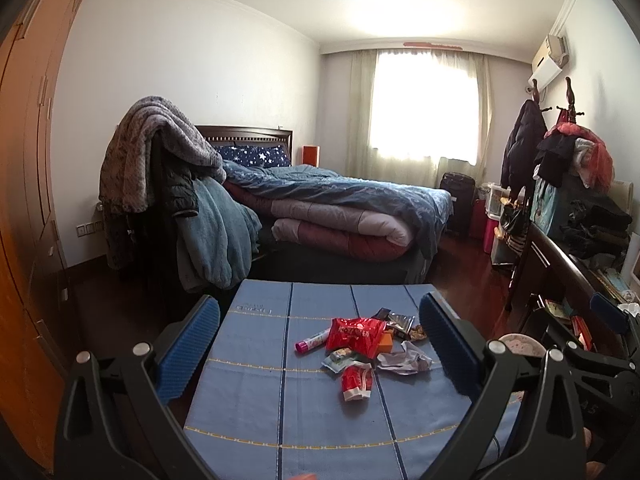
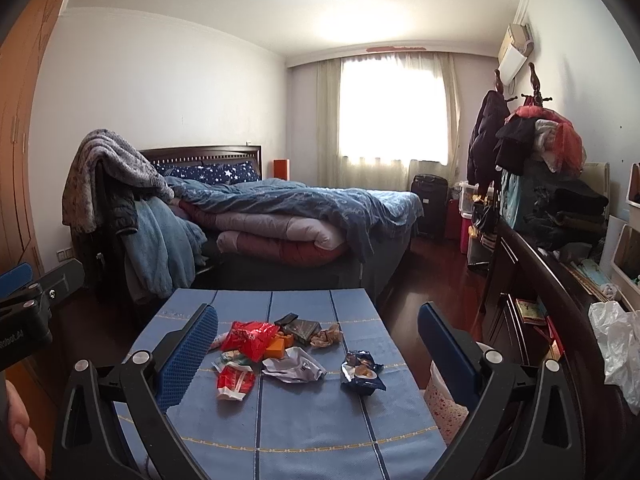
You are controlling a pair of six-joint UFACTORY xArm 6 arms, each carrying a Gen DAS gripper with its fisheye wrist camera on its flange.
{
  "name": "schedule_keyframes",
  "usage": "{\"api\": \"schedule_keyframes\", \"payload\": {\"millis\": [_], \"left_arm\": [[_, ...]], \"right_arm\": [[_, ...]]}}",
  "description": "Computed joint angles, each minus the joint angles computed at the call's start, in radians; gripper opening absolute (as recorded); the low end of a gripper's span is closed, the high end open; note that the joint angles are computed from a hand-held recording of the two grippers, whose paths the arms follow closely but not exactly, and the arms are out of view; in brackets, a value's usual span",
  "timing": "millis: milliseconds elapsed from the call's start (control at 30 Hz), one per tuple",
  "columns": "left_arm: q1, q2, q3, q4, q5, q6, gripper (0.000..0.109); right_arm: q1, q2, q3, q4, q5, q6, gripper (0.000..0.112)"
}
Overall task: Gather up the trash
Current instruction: 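Grasp the red-and-white bag with the left tool while the right tool grasps the blue chip bag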
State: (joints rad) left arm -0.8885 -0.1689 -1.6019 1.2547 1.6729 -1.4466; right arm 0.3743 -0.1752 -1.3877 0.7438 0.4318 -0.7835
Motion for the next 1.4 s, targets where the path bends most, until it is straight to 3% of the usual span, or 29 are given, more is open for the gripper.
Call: {"api": "schedule_keyframes", "payload": {"millis": [400, 600, 767, 867, 1067, 1100, 1133, 1233, 1300, 1400], "left_arm": [[0.252, -0.028, 0.146, -0.211, -0.220, 0.017, 0.100], [0.439, -0.063, 0.311, -0.370, -0.426, 0.032, 0.100], [0.589, -0.011, 0.369, -0.504, -0.625, 0.116, 0.100], [0.618, 0.054, 0.358, -0.558, -0.726, 0.178, 0.100], [0.615, 0.226, 0.250, -0.643, -0.799, 0.251, 0.099], [0.620, 0.243, 0.245, -0.658, -0.824, 0.253, 0.095], [0.619, 0.248, 0.243, -0.672, -0.833, 0.253, 0.081], [0.632, 0.269, 0.242, -0.727, -0.868, 0.251, 0.054], [0.623, 0.277, 0.228, -0.700, -0.843, 0.239, 0.052], [0.628, 0.271, 0.243, -0.704, -0.872, 0.225, 0.049]], "right_arm": [[0.007, 0.170, -0.099, -0.135, 0.059, 0.088, 0.099], [0.034, 0.269, -0.144, -0.237, 0.094, 0.123, 0.099], [0.047, 0.350, -0.198, -0.278, 0.128, 0.149, 0.099], [0.045, 0.380, -0.213, -0.287, 0.126, 0.161, 0.099], [0.011, 0.419, -0.246, -0.345, 0.133, 0.217, 0.099], [0.003, 0.424, -0.251, -0.347, 0.130, 0.221, 0.099], [-0.004, 0.428, -0.256, -0.344, 0.130, 0.221, 0.099], [-0.025, 0.454, -0.287, -0.363, 0.138, 0.251, 0.099], [-0.035, 0.478, -0.319, -0.367, 0.157, 0.267, 0.099], [-0.047, 0.539, -0.397, -0.363, 0.202, 0.292, 0.099]]}}
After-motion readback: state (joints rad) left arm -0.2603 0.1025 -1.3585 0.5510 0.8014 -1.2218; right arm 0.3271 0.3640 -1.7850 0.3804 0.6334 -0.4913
